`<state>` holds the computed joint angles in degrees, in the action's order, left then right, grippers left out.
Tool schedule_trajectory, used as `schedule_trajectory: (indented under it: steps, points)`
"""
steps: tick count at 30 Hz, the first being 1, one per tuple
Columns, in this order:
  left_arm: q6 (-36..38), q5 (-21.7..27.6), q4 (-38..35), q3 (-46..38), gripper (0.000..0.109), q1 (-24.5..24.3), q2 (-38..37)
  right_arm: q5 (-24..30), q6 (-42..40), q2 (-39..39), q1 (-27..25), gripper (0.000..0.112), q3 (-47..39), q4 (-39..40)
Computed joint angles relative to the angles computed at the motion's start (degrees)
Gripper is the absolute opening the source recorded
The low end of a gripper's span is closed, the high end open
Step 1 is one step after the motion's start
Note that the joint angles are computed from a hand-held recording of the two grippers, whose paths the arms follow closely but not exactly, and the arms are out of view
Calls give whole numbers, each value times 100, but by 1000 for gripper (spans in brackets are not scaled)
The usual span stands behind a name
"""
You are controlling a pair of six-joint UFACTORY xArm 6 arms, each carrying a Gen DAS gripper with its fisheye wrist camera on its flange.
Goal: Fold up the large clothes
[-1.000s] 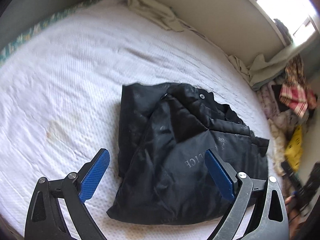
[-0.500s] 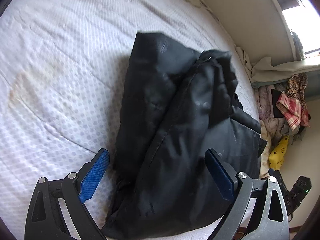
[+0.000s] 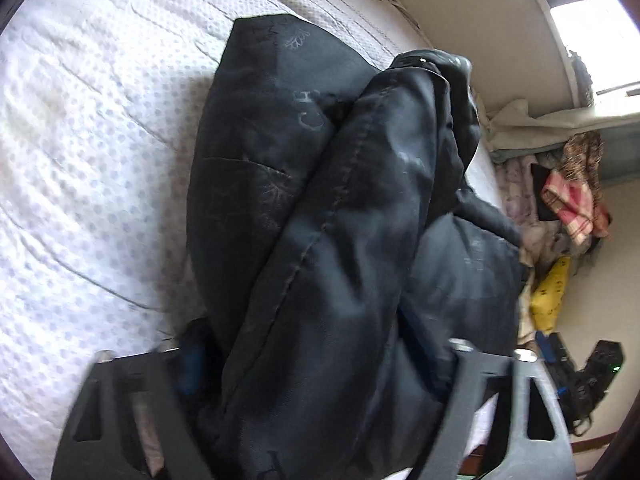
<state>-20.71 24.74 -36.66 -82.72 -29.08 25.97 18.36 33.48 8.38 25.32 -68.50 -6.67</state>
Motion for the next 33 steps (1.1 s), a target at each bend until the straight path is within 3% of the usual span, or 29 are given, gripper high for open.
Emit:
schedule_trajectory:
  steps: [2, 8, 13, 15, 21, 26, 28, 33]
  points:
    - [314, -52, -501, -38, 56, -28, 43, 7, -23, 10, 16, 66, 0, 14]
    - [-279, -12, 284, -369, 41, -105, 107, 37, 313, 34, 31, 65, -28, -483]
    - [-437, -122, 457, -323, 39, -149, -24, 71, 391, 246, 48, 35, -192, -683]
    - [-450, -153, 474, -261, 39, -160, -91, 83, 291, 397, 87, 31, -308, -587]
    - [-251, -216, 223, 107, 38, -111, -356, 247, -47, 1006, 282, 27, -816, -485]
    - [-99, -303, 23, 269, 37, -134, -517, 874, 720, 1601, 378, 27, -1461, -1881]
    - [-26, -329, 5, 294, 37, -162, -594, 795, 725, 1699, 334, 27, -1488, -1771]
    - [324, -419, -213, 273, 35, -299, -822, 243, 120, 1805, 137, 27, -1320, -536]
